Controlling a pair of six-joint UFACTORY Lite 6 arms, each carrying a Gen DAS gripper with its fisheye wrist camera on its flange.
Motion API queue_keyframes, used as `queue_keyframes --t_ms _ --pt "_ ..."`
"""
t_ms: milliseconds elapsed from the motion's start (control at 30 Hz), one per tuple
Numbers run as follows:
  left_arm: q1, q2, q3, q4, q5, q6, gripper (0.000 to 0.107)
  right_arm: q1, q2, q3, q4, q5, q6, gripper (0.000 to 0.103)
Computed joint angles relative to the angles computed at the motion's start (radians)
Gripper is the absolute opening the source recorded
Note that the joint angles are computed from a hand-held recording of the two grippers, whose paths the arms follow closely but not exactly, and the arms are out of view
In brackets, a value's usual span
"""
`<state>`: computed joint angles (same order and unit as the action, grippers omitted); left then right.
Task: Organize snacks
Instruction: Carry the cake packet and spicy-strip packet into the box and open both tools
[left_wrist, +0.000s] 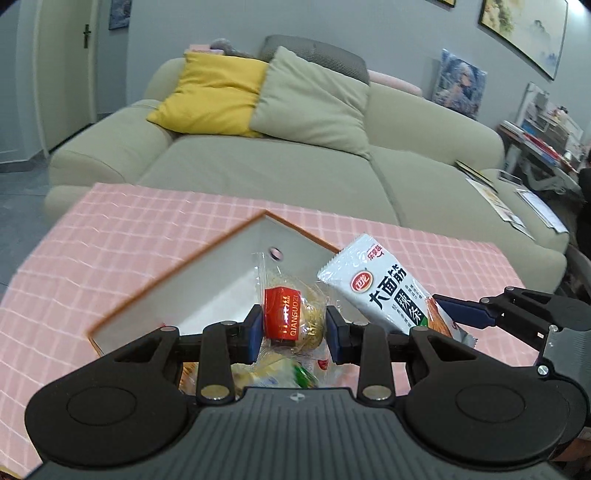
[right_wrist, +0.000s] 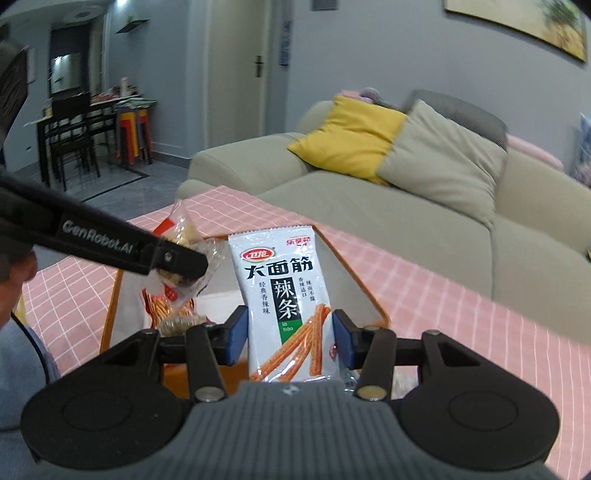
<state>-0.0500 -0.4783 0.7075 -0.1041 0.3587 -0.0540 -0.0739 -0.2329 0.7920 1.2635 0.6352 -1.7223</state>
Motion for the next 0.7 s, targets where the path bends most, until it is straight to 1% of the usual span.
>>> queue_keyframes --t_ms 100,200,300,467,500,567,700 --pt "0.041 0.077 0.056 0.012 -0.016 0.021 0.038 0.084 0.112 0.102 -0.003 -0.063 0.010 0.046" --pt "0.095 0.165 0.115 -0.049 -0.020 0.112 0.038 0.159 0.234 0.212 -0.030 -0.126 0.014 0.046" --pt "0.106 0.275 0.172 0.021 -0.032 0.076 0.038 0.219 0.356 0.327 -0.089 -0.180 0.044 0.046" --pt "0.120 0.437 0.244 0.119 -0.042 0.028 0.038 0.293 0.544 0.507 -0.281 -0.245 0.196 0.046" --pt "0.127 0.455 0.249 0.114 -0.047 0.046 0.038 0.304 0.585 0.551 -0.334 -0.248 0.243 0.046" --pt "0.124 0.498 0.262 0.150 -0.062 0.028 0.038 0.328 0.638 0.598 -0.425 -0.263 0.324 0.046" --pt "0.118 0.569 0.285 0.173 -0.072 0.019 0.038 0.356 0.738 0.686 -0.580 -0.274 0.470 0.046"
